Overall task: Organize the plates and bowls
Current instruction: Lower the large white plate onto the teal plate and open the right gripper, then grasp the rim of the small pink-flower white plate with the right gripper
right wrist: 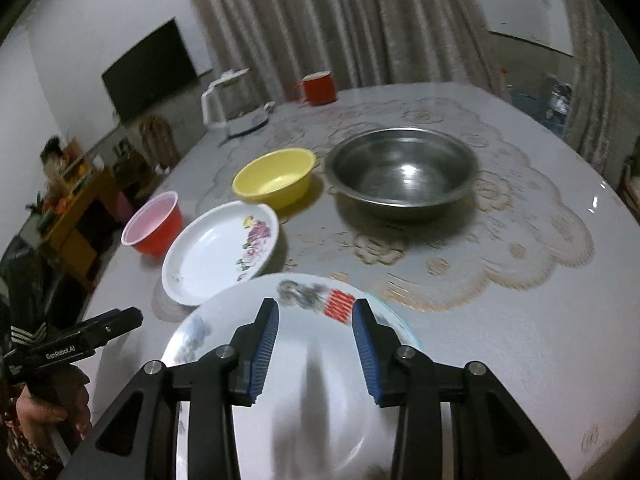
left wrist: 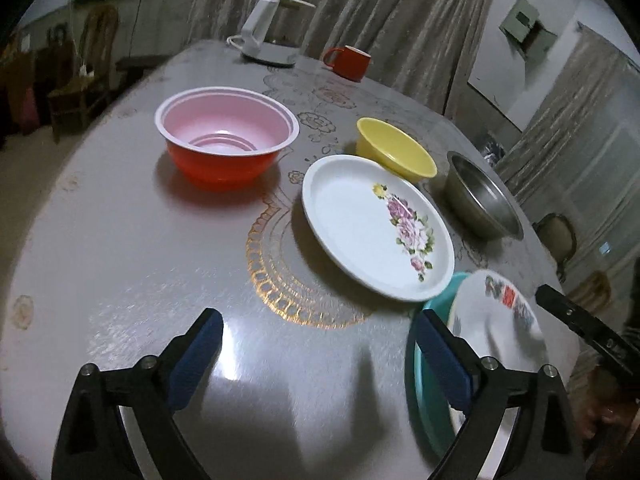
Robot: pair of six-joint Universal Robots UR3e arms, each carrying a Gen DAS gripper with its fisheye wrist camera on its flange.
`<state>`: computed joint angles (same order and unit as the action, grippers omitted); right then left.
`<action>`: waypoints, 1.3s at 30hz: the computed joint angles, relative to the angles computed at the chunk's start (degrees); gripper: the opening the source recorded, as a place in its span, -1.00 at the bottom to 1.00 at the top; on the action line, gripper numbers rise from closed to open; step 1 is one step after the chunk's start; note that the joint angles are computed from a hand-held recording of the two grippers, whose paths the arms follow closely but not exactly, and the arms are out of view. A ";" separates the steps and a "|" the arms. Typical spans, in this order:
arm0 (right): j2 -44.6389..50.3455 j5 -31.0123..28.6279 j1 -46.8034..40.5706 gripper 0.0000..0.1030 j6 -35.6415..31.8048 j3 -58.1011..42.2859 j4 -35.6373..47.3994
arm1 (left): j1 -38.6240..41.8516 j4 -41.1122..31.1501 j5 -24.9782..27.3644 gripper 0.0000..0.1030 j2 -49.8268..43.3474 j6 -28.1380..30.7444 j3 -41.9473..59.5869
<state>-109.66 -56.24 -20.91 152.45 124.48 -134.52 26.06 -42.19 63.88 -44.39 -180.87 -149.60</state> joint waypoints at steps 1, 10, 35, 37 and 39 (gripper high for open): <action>2.75 0.15 1.34 -0.26 0.67 -2.29 0.45 | -0.16 1.54 -0.24 0.89 -1.84 -0.53 0.19; 24.97 0.60 10.91 -0.26 6.93 -23.37 4.15 | -0.31 10.18 -1.93 0.86 -16.47 -3.73 3.98; 47.69 -10.59 22.09 -0.69 10.98 -46.73 9.22 | -9.51 30.49 4.31 0.13 -34.51 -2.87 8.14; 47.34 -10.61 22.15 -0.70 12.14 -46.12 8.73 | -10.28 31.13 5.33 -0.03 -35.06 -2.32 8.25; 47.83 -10.05 22.17 -0.70 14.10 -47.13 9.83 | -9.72 30.57 5.54 -0.09 -33.99 -1.65 7.61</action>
